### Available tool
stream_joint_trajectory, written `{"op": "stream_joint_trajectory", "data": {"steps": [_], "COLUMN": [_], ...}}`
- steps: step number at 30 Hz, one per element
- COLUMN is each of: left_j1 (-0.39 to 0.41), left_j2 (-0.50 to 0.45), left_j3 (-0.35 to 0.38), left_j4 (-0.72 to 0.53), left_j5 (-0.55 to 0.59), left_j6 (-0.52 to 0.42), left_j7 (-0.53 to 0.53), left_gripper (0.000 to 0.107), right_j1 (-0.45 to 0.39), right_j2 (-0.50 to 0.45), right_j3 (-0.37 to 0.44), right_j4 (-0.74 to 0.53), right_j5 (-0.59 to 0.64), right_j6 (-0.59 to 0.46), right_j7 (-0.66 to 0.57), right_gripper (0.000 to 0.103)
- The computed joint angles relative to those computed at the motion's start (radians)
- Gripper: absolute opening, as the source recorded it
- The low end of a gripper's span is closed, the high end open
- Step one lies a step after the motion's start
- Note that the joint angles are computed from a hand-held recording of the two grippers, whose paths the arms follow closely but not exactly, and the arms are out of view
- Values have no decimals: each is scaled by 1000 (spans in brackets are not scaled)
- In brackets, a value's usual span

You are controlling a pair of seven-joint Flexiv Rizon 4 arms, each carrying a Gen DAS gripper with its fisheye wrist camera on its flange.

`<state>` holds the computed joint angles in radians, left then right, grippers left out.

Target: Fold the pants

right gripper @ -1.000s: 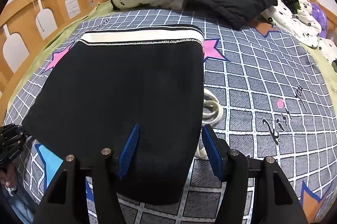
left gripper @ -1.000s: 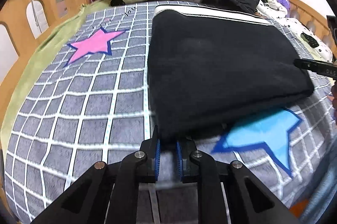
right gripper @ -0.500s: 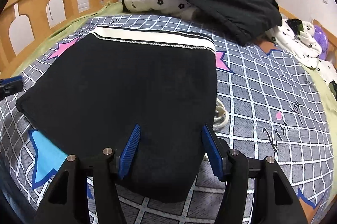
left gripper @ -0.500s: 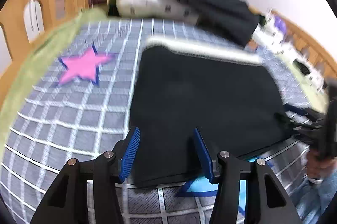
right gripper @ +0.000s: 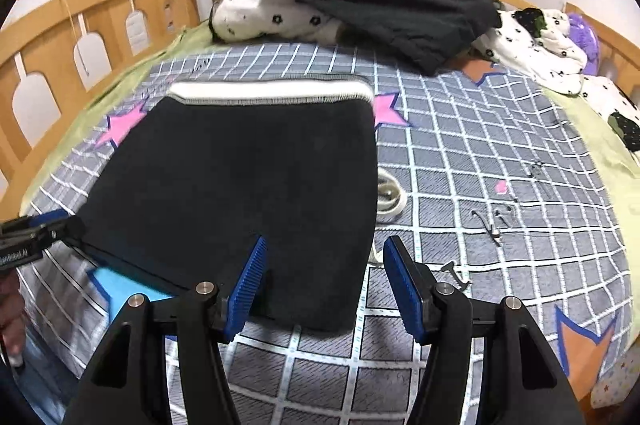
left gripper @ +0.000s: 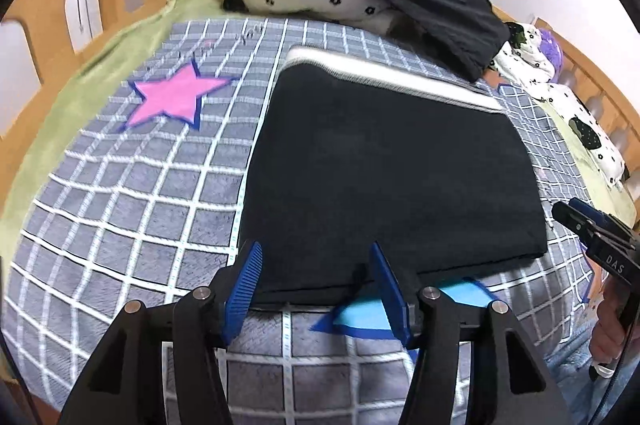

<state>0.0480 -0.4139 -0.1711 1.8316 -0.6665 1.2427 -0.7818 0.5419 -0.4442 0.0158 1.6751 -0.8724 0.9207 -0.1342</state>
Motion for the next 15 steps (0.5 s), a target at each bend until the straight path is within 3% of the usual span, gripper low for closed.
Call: {"op": "stream_joint_trajectory", "data": {"steps": [4, 8, 11, 15], "left_j1": [-5, -61, -74, -73], "left_j2": [60, 114, 157, 190], "left_j3": [-12, 53, 67, 61], "left_j4": [52, 84, 108, 144], "left_j5": [-35, 66, 110, 79], "left_j6": [46, 73, 87, 89], "left_j7": [26, -45, -68, -66], "left_gripper": [58, 68, 78, 81], "right_j1": [2, 30, 34, 38], "right_j2": [34, 73, 100, 139], "right_j3": [23, 41, 58, 78], "right_j4": [4, 15, 39, 74], "right_j5": [46, 41, 21, -31], "right_j6": [-29, -135, -154, -177], "right_j7": [15, 38, 64, 97], "right_gripper": [60, 60, 86, 95]}}
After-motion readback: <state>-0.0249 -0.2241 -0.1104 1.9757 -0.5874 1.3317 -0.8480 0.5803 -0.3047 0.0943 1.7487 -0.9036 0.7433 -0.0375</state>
